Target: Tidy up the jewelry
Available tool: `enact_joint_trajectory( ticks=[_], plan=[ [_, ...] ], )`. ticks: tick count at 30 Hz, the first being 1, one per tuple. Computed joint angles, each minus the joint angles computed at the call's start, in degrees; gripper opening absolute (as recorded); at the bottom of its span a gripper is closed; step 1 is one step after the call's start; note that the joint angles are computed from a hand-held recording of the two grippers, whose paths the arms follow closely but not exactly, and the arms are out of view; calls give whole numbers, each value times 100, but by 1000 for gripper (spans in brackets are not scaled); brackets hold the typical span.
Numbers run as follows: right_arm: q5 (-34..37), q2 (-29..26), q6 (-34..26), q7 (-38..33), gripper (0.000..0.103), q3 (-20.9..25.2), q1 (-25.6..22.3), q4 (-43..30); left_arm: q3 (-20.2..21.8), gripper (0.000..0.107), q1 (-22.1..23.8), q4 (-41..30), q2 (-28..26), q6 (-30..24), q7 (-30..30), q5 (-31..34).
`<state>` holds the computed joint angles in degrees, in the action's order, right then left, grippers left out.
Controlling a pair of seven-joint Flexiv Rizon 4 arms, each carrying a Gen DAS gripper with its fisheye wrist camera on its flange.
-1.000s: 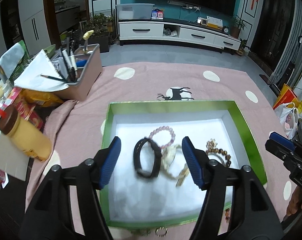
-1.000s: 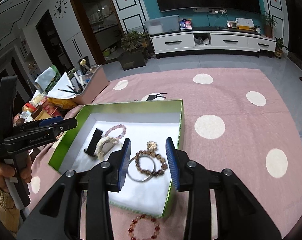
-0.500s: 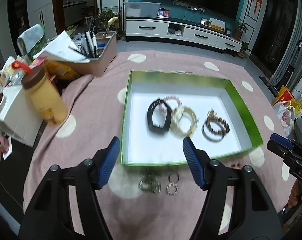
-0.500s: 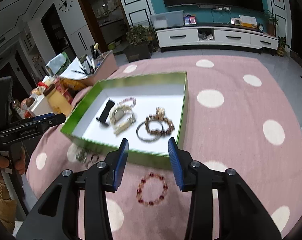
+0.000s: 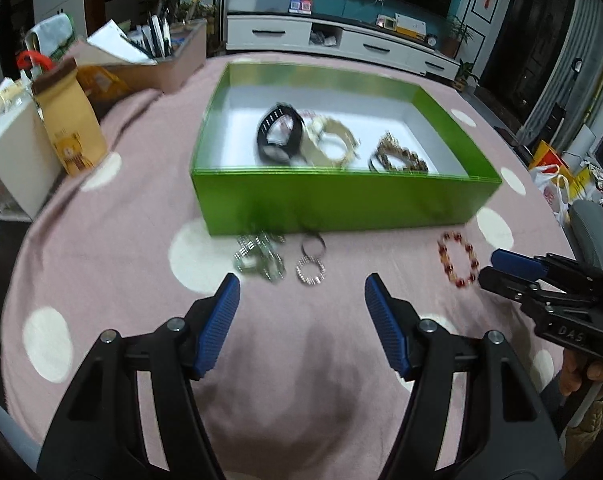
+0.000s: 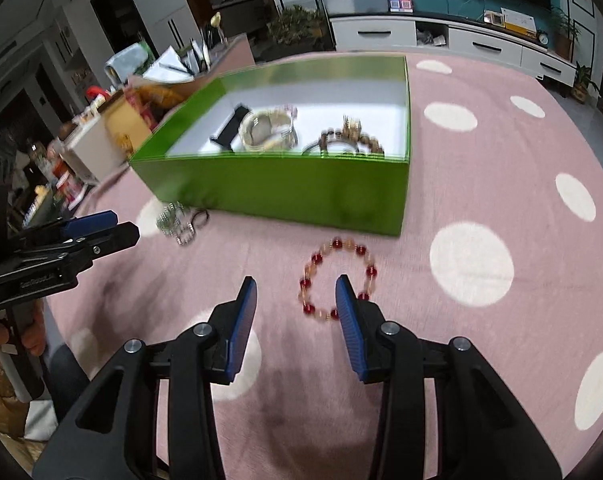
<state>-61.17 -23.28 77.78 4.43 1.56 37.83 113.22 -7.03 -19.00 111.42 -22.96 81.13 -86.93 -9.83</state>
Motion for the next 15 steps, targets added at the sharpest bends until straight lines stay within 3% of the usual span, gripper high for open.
enact_joint_trajectory(
  ticks=[7,15],
  plan=[
    [13,-117,-351,-268,42,59,101,-29,-374,65,167,188,-167,280,117,-296],
    [-242,-251,-614,-494,42,38,147,-209,-520,41,234,91,-405,410,197,-432]
  ],
)
